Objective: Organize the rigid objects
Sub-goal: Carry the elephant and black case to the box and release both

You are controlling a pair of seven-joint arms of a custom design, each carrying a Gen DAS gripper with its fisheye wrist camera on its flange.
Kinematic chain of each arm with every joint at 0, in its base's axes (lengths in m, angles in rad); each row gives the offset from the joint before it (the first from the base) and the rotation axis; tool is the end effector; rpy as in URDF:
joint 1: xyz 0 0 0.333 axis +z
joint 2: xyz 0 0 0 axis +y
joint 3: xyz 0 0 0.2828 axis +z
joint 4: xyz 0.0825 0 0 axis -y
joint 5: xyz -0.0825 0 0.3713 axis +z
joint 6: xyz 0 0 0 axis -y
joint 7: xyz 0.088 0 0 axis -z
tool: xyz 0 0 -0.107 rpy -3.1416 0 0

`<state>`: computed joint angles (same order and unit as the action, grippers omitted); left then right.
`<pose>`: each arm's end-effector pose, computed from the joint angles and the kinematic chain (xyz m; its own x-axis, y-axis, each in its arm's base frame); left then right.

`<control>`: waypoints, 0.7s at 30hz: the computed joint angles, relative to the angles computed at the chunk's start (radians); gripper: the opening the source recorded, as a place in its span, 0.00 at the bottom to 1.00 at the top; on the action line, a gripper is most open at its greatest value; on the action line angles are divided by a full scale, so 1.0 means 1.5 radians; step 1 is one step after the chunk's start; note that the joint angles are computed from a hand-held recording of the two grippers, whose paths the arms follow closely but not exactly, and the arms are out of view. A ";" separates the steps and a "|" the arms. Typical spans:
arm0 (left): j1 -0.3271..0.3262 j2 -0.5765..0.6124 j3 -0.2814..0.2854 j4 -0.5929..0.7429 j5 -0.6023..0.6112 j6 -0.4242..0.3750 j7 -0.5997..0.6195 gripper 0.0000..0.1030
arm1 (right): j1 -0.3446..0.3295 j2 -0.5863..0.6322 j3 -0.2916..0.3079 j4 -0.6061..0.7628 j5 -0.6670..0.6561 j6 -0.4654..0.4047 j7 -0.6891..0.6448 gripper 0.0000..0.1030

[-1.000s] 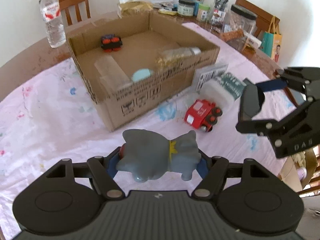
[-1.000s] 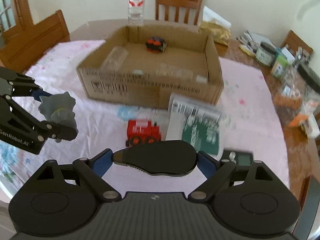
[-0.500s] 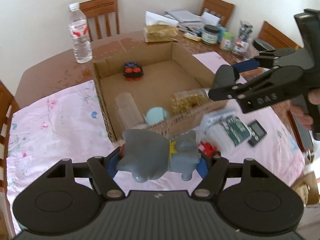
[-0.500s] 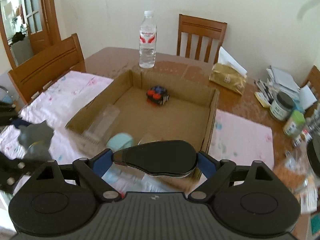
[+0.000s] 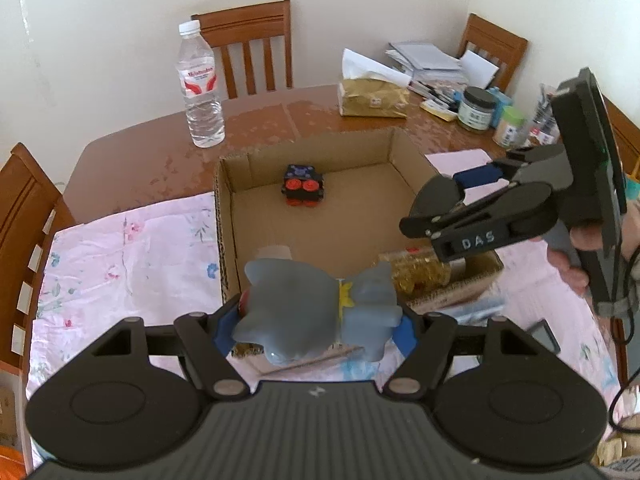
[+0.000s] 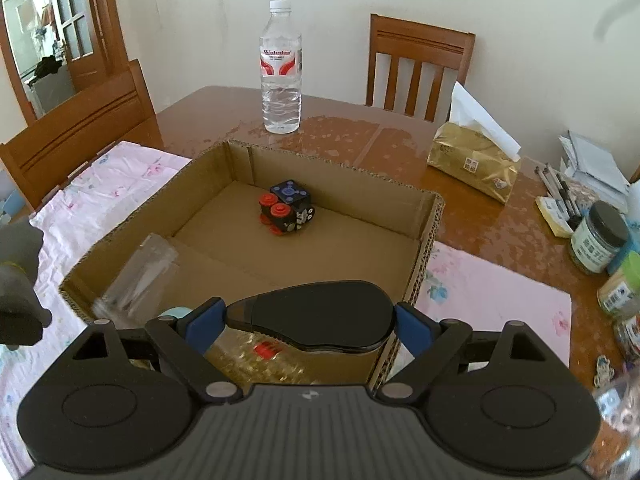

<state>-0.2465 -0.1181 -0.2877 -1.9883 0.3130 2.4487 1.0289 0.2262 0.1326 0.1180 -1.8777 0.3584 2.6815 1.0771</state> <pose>0.4798 -0.2907 0.5486 -0.1754 -0.9843 -0.0215 -0.7887 0.1536 -0.5952 0.5928 0.1976 0.4886 0.5424 -0.8398 -0.0242 -0.6426 -0.3961 -0.6559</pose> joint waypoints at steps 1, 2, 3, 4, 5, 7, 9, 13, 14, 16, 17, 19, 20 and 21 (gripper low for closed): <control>0.001 0.007 -0.002 0.008 0.007 -0.004 -0.007 0.70 | -0.004 0.005 0.003 0.005 0.018 -0.001 -0.019 1.00; 0.001 0.014 -0.003 0.017 0.016 -0.007 -0.015 0.70 | -0.009 0.008 0.007 0.006 0.040 0.000 -0.039 1.00; 0.000 0.022 -0.004 0.026 0.024 -0.012 -0.022 0.70 | -0.011 0.009 0.008 0.008 0.048 -0.003 -0.045 1.00; -0.002 0.027 -0.003 0.033 0.029 -0.015 -0.026 0.70 | -0.011 0.006 0.007 0.007 0.047 -0.008 -0.044 1.00; -0.003 0.036 -0.002 0.043 0.036 -0.020 -0.031 0.70 | -0.010 0.000 0.005 0.002 0.043 -0.009 -0.041 1.00; -0.008 0.056 0.002 0.066 0.046 -0.028 -0.037 0.70 | -0.007 -0.020 0.002 -0.022 0.042 0.006 -0.039 1.00; -0.014 0.078 0.008 0.091 0.057 -0.037 -0.041 0.70 | -0.004 -0.045 -0.003 -0.046 0.046 0.011 -0.040 1.00; -0.028 0.125 0.024 0.142 0.077 -0.047 -0.039 0.70 | 0.008 -0.092 -0.020 -0.091 0.058 0.003 -0.027 1.00; -0.031 0.140 0.029 0.156 0.081 -0.047 -0.037 0.70 | 0.011 -0.101 -0.025 -0.100 0.065 0.001 -0.026 1.00; -0.039 0.169 0.041 0.185 0.092 -0.050 -0.039 0.70 | 0.017 -0.118 -0.036 -0.115 0.081 -0.009 -0.026 1.00; -0.043 0.185 0.047 0.203 0.095 -0.053 -0.041 0.70 | 0.020 -0.124 -0.040 -0.120 0.084 -0.015 -0.024 1.00; -0.051 0.218 0.059 0.237 0.098 -0.056 -0.040 0.71 | 0.025 -0.137 -0.049 -0.133 0.095 -0.018 -0.029 1.00; -0.055 0.232 0.065 0.253 0.098 -0.061 -0.040 0.71 | 0.027 -0.141 -0.053 -0.137 0.095 -0.021 -0.028 1.00; -0.059 0.248 0.071 0.272 0.097 -0.068 -0.037 0.71 | 0.028 -0.144 -0.057 -0.141 0.098 -0.024 -0.030 1.00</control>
<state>-0.3346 0.2547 -0.1810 -1.5800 0.4592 2.3470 0.9738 0.2685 -0.0831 0.0323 -2.0894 0.5060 2.6449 1.0320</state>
